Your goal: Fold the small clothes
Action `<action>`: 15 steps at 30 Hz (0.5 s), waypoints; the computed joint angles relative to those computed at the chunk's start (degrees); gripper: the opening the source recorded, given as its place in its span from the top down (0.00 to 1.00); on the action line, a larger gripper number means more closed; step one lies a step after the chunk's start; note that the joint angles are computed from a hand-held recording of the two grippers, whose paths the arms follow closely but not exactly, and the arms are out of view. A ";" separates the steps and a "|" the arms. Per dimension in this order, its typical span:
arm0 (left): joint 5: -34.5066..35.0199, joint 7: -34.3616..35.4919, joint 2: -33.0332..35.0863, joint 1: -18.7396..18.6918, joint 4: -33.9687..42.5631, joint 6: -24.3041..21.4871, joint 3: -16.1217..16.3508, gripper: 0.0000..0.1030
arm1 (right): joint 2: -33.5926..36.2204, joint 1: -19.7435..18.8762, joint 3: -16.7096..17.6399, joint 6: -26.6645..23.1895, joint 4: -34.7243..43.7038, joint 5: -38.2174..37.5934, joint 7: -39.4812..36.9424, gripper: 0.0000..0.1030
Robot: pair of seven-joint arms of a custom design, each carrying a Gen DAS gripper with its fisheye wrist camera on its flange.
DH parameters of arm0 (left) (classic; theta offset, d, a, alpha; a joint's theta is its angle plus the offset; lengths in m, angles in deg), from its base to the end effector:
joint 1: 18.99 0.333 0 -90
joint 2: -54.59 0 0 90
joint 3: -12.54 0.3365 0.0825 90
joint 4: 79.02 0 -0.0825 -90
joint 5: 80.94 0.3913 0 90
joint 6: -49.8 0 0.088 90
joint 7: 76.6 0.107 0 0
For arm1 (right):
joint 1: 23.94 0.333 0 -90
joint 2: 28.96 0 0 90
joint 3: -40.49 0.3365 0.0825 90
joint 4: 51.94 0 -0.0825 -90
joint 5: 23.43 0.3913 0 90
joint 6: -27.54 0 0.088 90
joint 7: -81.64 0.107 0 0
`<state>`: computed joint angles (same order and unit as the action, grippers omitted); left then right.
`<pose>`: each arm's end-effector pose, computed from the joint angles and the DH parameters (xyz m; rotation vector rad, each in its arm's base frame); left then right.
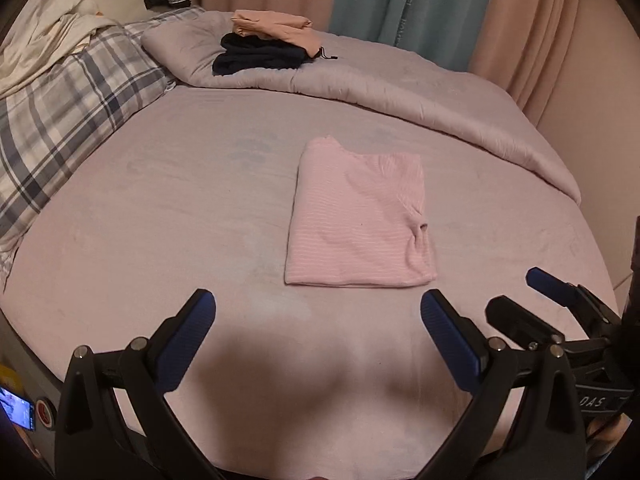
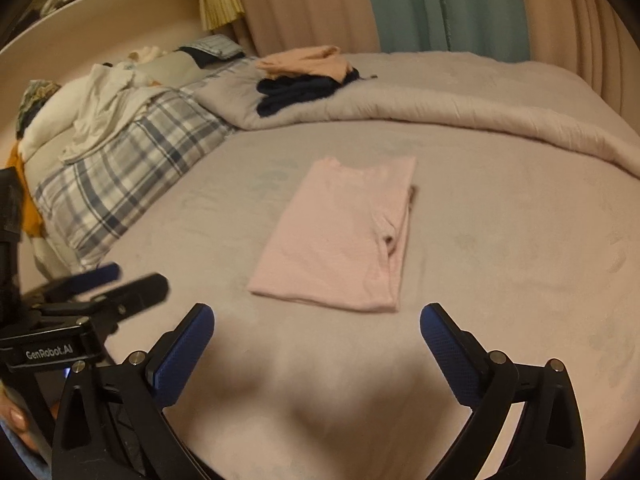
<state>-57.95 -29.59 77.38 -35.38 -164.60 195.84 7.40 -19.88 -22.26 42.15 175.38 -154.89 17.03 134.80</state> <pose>0.6892 -0.2644 0.5355 -1.9622 1.7125 -0.7756 0.6602 0.0259 0.5428 -1.8340 1.4814 -0.3263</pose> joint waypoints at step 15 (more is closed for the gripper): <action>2.38 -1.73 0.12 -0.58 0.65 -1.23 0.21 0.00 | -0.15 0.26 -0.07 0.19 -0.03 -1.26 1.50 0.01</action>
